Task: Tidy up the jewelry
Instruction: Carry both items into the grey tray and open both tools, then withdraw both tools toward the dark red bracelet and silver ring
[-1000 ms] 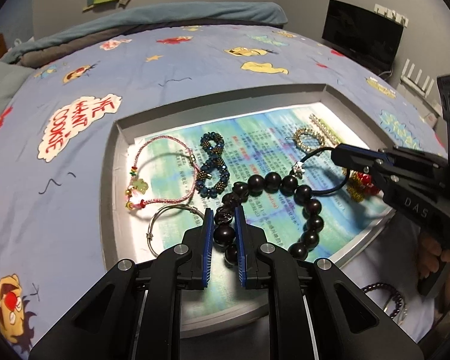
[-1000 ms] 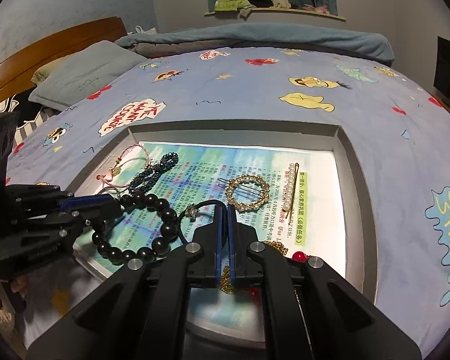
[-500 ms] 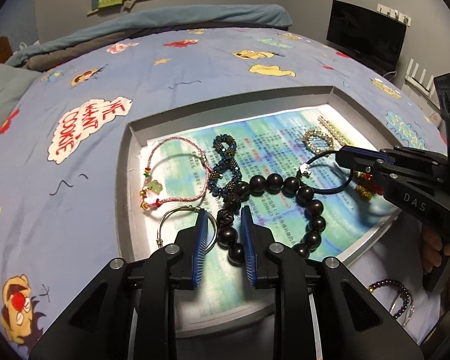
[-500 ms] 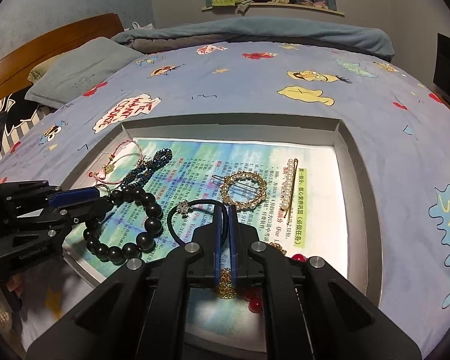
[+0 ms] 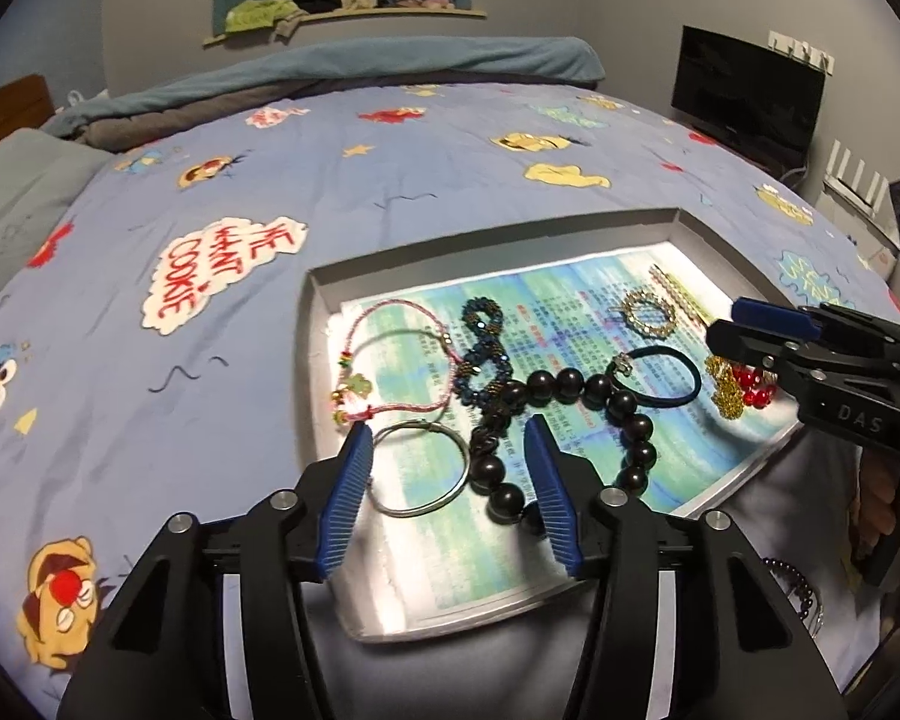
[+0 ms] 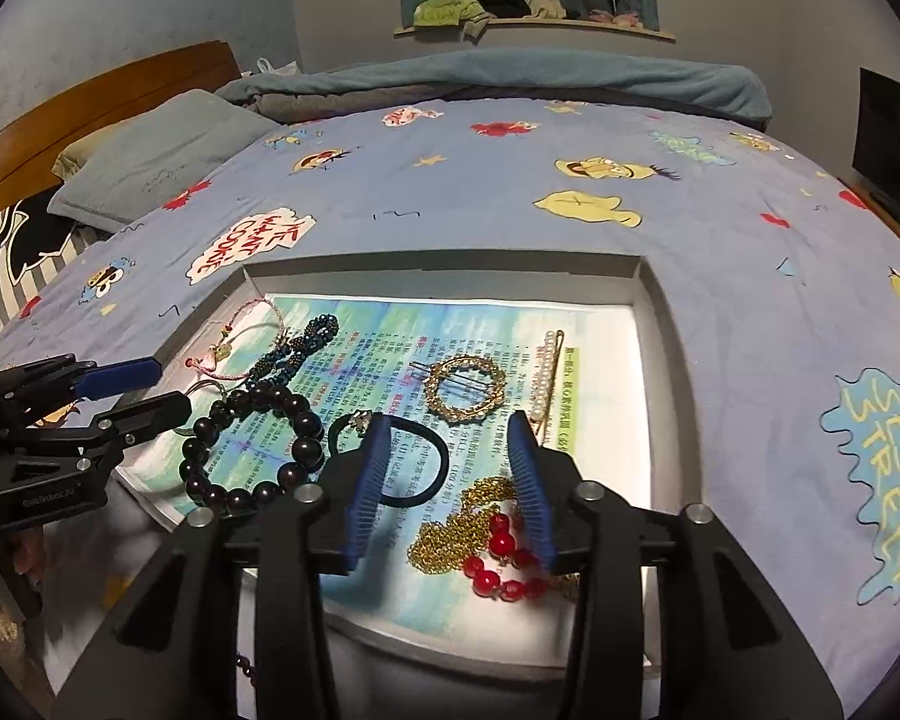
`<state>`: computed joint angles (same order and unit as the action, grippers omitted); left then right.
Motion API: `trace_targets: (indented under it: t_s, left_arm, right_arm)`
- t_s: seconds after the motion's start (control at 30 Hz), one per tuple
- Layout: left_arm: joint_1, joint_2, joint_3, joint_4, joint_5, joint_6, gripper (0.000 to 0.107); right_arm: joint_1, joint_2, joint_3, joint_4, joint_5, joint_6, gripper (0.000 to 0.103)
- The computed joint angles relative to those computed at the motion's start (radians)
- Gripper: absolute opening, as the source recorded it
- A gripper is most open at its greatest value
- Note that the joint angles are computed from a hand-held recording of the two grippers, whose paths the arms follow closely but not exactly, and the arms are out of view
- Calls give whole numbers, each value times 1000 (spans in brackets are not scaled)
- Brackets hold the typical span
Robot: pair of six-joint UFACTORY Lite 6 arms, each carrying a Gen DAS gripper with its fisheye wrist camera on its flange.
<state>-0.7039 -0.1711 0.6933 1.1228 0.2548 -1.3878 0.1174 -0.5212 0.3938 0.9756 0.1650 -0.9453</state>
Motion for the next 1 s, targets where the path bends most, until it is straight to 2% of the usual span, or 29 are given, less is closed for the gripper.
trace_targets:
  t_s: [0.1,0.4,0.5,0.6,0.87,1.0]
  left_arm:
    - [-4,-34,-16,1,16,-10,63]
    - [-31,-137,-61,-73,64,44,69]
    - [-38,-161,-68,-88,90,52,70]
    - [-50,-191,-74,-102,115,47,77]
    - [-121,-236,-67,-136,196,50,86]
    - [-162,-274,-82,-173,247,53,91]
  right_arm:
    - [-8,-58,-13,-134,22,135,55]
    - [-14,-241,-42,-503,109,501,67]
    - [-30,-285,-40,-521,142,515,72]
    - [-41,-331,-37,-532,179,530,81]
    - [-53,-428,-17,-587,261,591,96]
    - [-61,-515,7,-695,347,675,97]
